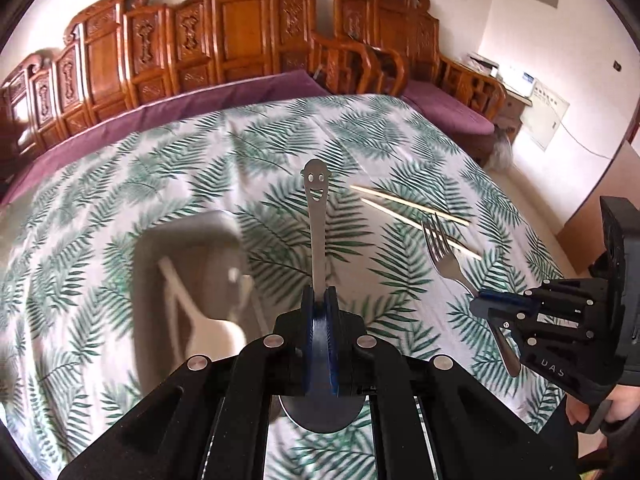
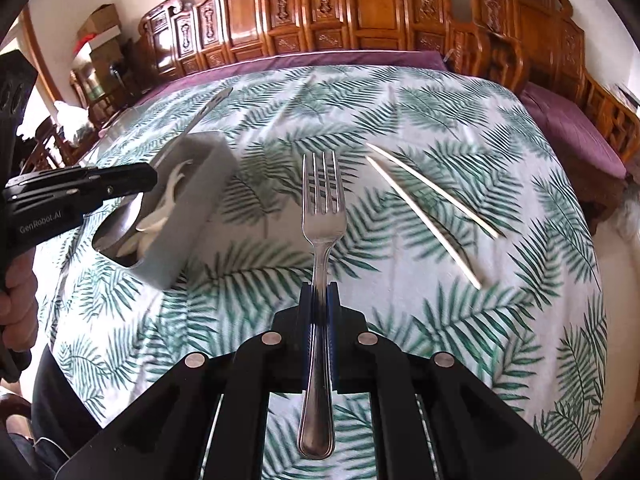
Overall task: Organize utensils
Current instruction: 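Carry the metal spoon into the grey tray and open the left tool while the right tool carries the fork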
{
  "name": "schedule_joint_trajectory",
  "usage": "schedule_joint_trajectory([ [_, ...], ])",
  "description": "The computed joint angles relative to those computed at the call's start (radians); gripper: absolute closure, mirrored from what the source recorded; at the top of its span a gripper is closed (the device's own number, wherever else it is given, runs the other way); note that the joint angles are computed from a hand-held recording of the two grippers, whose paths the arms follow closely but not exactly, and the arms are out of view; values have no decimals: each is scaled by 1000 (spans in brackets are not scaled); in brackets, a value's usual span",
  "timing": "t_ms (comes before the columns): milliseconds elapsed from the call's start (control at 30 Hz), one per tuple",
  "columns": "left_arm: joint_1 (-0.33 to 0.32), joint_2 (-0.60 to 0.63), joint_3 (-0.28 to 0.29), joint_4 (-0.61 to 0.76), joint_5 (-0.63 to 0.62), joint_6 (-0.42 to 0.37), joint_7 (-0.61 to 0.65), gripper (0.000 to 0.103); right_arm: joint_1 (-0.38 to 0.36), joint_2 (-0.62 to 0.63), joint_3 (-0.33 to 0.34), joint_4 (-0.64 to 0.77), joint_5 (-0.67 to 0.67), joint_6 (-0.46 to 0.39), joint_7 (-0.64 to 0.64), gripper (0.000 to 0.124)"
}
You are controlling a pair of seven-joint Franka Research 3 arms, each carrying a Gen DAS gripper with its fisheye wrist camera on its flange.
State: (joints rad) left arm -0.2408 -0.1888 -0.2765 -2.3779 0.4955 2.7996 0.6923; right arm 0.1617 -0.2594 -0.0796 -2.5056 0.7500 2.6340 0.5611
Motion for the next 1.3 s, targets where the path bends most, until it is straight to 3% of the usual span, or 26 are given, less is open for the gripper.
schedule_joint_trajectory([
  [367, 61, -86, 47, -114, -37, 40, 19, 98, 61, -20, 44, 20, -24, -5, 48, 115],
  [667, 92, -76, 71, -158, -93, 79, 35, 98, 91, -24, 60, 39, -52, -8, 77, 115],
  [1067, 107, -62, 89, -181, -144, 121, 71, 97, 113, -12, 74, 50, -91, -3, 110, 115],
  [1300, 134, -138, 82, -226, -121, 120, 80, 97, 143, 11, 91, 66, -85, -3, 120, 115],
])
